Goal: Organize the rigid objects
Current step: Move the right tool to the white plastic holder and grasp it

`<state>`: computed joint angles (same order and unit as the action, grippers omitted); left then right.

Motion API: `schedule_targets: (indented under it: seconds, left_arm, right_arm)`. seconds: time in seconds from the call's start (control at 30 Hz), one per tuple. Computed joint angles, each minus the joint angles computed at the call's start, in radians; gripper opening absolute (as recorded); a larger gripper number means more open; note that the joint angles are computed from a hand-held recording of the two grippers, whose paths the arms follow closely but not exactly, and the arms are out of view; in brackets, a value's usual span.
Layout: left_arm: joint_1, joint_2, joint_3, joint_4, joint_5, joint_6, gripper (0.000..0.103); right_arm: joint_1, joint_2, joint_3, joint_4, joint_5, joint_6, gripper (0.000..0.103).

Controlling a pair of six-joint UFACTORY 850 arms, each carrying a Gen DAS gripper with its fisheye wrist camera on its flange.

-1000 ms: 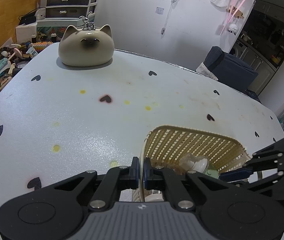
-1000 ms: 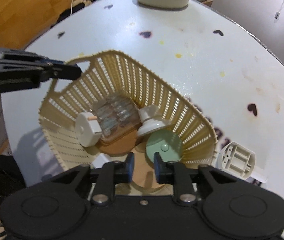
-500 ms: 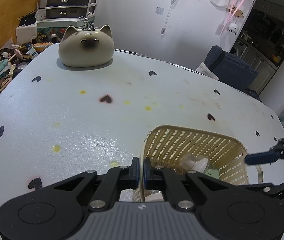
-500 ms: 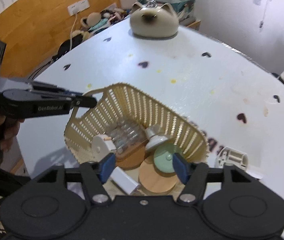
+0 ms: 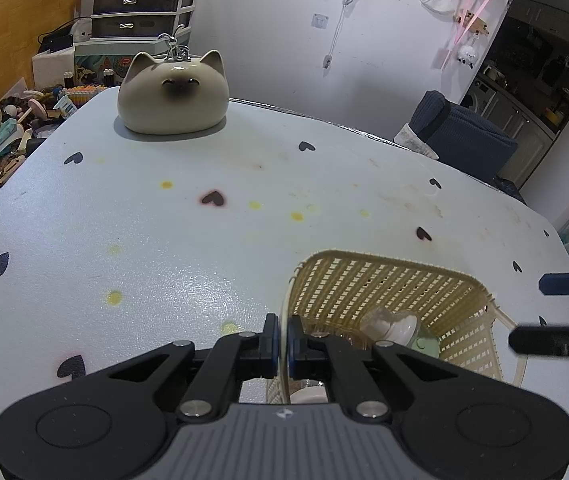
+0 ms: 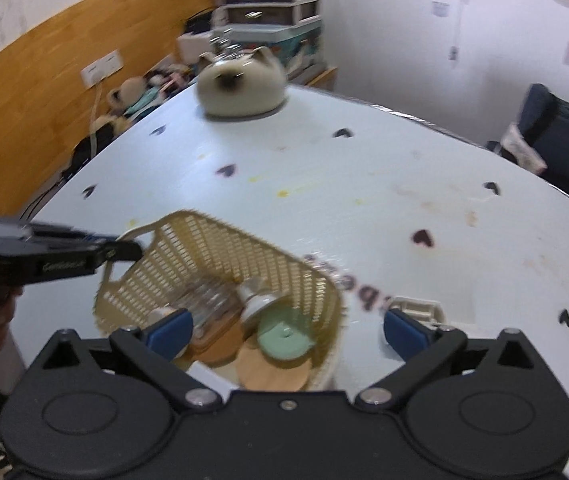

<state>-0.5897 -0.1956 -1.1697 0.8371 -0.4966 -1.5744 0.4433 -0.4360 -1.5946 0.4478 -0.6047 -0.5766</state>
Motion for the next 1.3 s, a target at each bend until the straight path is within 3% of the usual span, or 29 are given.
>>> schedule_targets:
  seconds: [0.47,0.67,0.83,0.93,1.07,1.17,1.3]
  left_arm:
    - [0.000,-0.002,0.000,-0.004,0.000,0.003,0.004]
    - [0.001,-0.005,0.000,-0.008,0.002,0.007,0.004]
    - [0.002,-0.009,-0.002,-0.018,0.003,0.017,0.004]
    - [0.003,-0.009,-0.003,-0.021,0.003,0.021,0.004]
    - [0.003,-0.009,-0.003,-0.019,0.003,0.018,0.004]
    - [0.003,-0.009,-0.003,-0.018,0.003,0.017,0.005]
    - [0.003,-0.009,-0.002,-0.019,0.003,0.019,0.005]
  right_arm:
    - [-0.075,-0.018,0.063,-0.057,0.183,0.276,0.103]
    - [-0.100,-0.085,0.016,-0.093,0.167,0.348,0.101]
    - [-0.127,-0.153,-0.060,0.074,0.092,0.217,0.066]
    - [-0.127,-0.202,-0.126,0.073,0.039,0.220,0.042]
    - [-0.102,-0.256,-0.199,-0.132,0.013,0.351,0.030]
    - [-0.090,-0.269,-0.215,-0.256,-0.001,0.423,0.012]
    - [-0.095,-0.259,-0.207,-0.266,-0.015,0.409,0.012]
